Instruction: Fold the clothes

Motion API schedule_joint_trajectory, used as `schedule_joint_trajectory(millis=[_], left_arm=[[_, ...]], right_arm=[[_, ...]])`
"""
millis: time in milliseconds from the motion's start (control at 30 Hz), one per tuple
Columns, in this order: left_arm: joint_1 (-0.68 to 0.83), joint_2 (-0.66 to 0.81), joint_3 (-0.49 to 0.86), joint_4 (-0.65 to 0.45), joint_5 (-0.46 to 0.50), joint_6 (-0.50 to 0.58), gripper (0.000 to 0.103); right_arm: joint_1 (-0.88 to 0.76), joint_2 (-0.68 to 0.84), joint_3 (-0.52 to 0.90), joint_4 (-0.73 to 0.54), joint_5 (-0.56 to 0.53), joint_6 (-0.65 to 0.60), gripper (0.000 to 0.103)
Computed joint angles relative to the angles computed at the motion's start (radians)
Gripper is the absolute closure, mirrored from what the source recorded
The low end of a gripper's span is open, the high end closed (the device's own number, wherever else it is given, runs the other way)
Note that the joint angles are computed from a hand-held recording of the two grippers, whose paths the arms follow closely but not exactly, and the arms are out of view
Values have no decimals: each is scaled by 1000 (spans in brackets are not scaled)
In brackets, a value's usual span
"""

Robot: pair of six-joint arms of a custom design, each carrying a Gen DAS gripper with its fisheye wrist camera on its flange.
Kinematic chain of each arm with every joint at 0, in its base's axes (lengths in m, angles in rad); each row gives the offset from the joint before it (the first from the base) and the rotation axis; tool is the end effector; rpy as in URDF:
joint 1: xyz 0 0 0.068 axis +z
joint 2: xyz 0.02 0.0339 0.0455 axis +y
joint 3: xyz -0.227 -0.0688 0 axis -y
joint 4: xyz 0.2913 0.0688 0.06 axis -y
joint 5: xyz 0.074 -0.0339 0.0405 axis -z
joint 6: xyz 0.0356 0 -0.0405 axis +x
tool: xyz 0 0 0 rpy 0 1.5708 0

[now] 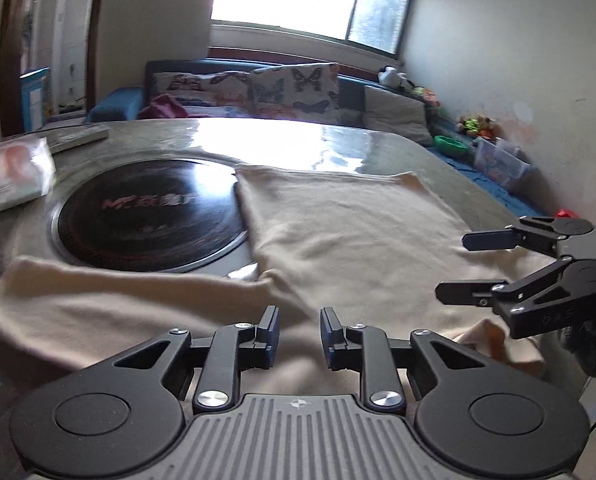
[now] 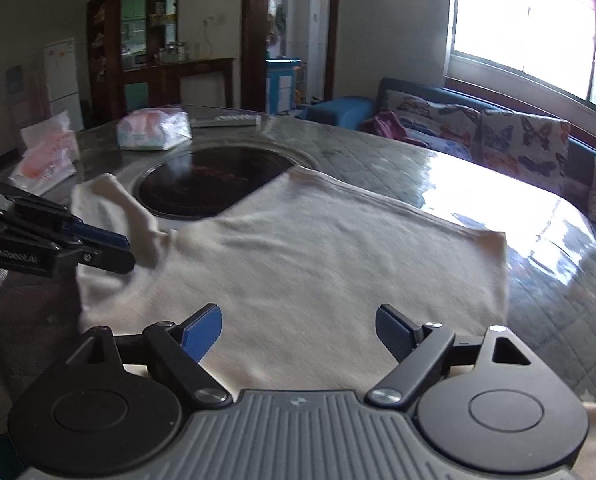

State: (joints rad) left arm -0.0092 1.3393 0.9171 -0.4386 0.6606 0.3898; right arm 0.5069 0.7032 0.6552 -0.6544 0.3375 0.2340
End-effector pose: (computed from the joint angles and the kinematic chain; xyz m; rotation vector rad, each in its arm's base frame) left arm 0.3246 -0.0248 0.1924 0.7309 2.1625 -0.6036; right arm 0.2005 0.0979 0.2367 -0.1282 2.2227 0.0201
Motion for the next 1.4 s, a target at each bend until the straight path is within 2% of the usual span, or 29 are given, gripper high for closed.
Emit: schedule_joint_trajectory(millis=[100, 333, 433, 600, 867, 1000, 1167, 1400], left_arm=[[58, -4, -3, 17, -28, -54, 79], [167, 59, 52, 110, -183, -174, 74], [195, 112, 98, 126, -227, -225, 73], [211, 166, 135, 163, -292, -283, 65], [207, 210, 162, 168, -326, -310, 63], [202, 223, 170, 167, -336, -321, 63], [201, 216, 162, 172, -333, -324, 64], [200, 225, 168, 179, -338, -337, 65]], right_arm=[[37, 95, 52, 41, -22, -41, 17], [105, 257, 119, 94, -34, -103, 17], [134, 281, 127, 90, -32, -111, 17], [188, 271, 130, 53, -7, -127, 17], [190, 245, 136, -13, -1, -128, 17], [203, 229, 139, -22, -28, -153, 17], [178, 229, 145, -10, -12, -126, 17], [168, 236, 136, -3, -44, -104, 17]])
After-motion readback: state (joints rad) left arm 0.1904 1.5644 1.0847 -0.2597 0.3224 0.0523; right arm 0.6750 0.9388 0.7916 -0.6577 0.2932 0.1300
